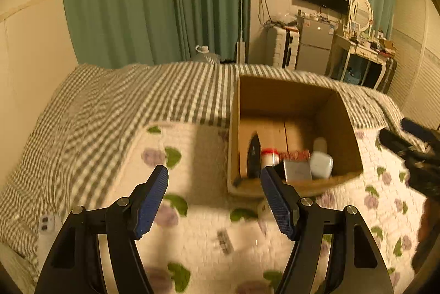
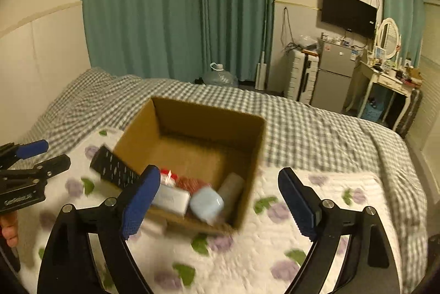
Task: Organize rigid objects
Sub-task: 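Grasp a white charger plug with the left gripper while the right gripper grasps the other white charger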
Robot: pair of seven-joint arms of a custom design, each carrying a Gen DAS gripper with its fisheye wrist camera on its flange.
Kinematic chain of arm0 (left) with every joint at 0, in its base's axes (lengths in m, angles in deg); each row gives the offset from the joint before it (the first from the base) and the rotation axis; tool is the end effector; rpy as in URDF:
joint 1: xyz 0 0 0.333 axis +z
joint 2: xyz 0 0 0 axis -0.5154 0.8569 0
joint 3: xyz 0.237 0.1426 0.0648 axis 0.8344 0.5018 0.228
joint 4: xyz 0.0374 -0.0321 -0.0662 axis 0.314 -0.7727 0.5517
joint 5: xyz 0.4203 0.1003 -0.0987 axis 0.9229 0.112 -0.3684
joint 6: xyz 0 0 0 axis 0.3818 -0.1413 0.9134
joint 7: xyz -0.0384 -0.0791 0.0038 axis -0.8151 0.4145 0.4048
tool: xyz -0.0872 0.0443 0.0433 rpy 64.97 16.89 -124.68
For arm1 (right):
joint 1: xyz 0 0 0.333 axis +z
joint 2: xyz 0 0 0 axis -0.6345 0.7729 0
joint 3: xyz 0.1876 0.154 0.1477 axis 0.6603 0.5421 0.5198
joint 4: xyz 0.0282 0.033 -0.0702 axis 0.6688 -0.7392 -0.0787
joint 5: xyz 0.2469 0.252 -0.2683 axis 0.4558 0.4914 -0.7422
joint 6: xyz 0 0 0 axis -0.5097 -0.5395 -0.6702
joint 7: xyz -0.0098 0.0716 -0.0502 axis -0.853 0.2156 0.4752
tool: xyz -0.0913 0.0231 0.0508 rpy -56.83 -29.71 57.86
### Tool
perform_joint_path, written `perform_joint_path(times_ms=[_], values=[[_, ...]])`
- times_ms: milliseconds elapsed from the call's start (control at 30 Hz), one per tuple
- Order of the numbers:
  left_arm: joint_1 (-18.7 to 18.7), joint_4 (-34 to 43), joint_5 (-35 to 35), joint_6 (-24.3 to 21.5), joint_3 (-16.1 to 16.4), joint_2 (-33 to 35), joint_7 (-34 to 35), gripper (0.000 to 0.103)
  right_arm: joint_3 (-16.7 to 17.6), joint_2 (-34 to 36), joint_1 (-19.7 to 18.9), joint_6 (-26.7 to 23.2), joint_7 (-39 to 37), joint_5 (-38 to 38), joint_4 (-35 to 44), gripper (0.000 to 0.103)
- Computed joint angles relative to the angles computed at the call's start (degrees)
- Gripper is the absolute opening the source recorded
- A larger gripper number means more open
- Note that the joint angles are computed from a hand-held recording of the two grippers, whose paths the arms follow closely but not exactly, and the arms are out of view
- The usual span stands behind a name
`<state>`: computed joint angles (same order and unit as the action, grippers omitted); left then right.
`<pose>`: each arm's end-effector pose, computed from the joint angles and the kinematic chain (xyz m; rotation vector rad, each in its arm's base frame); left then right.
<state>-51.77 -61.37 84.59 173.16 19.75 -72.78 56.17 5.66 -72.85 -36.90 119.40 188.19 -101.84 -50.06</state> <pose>0.5503 -0.3907 0.5207 -1.6483 1.8178 -0.7511 0.5548 0.1599 0.5189 -1.7264 1.5199 -0.7897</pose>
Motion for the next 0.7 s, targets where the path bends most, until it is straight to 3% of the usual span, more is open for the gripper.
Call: perform_joint_path(times_ms=[200, 267, 333, 533, 700], values=[[-0.91, -3.05, -4.12, 0.57, -1.09, 1.24, 3.44, 0.073, -0.15, -8.64, 0.88, 0.60, -0.51, 4.73, -10.49, 0.088], [-1.72, -2.31, -3.55, -0.19, -1.17, 3.19, 5.48, 0.073, -1.85, -9.38, 3.07, 0.94, -3.13, 8.75, -12.72, 0.088], [-2.27, -2.16, -3.43, -0.53, -0.91, 4.65, 6.87, 0.073, -3.19, -9.07, 4.62, 1.15, -5.72, 12.39, -14.22, 0.088], [-3.24, 0.68, -5.03, -1.73, 0.28, 9.41, 10.08, 0.073, -1.73, -5.43, 3.21, 1.52, -7.86, 15.43, -13.71, 0.088], [-5.61, 4.98, -0.76, -5.49, 1.72, 13.45, 11.35, 0.073, -1.37, -1.51, 2.96, 2.55, -7.88, 16.30, -11.60, 0.088]])
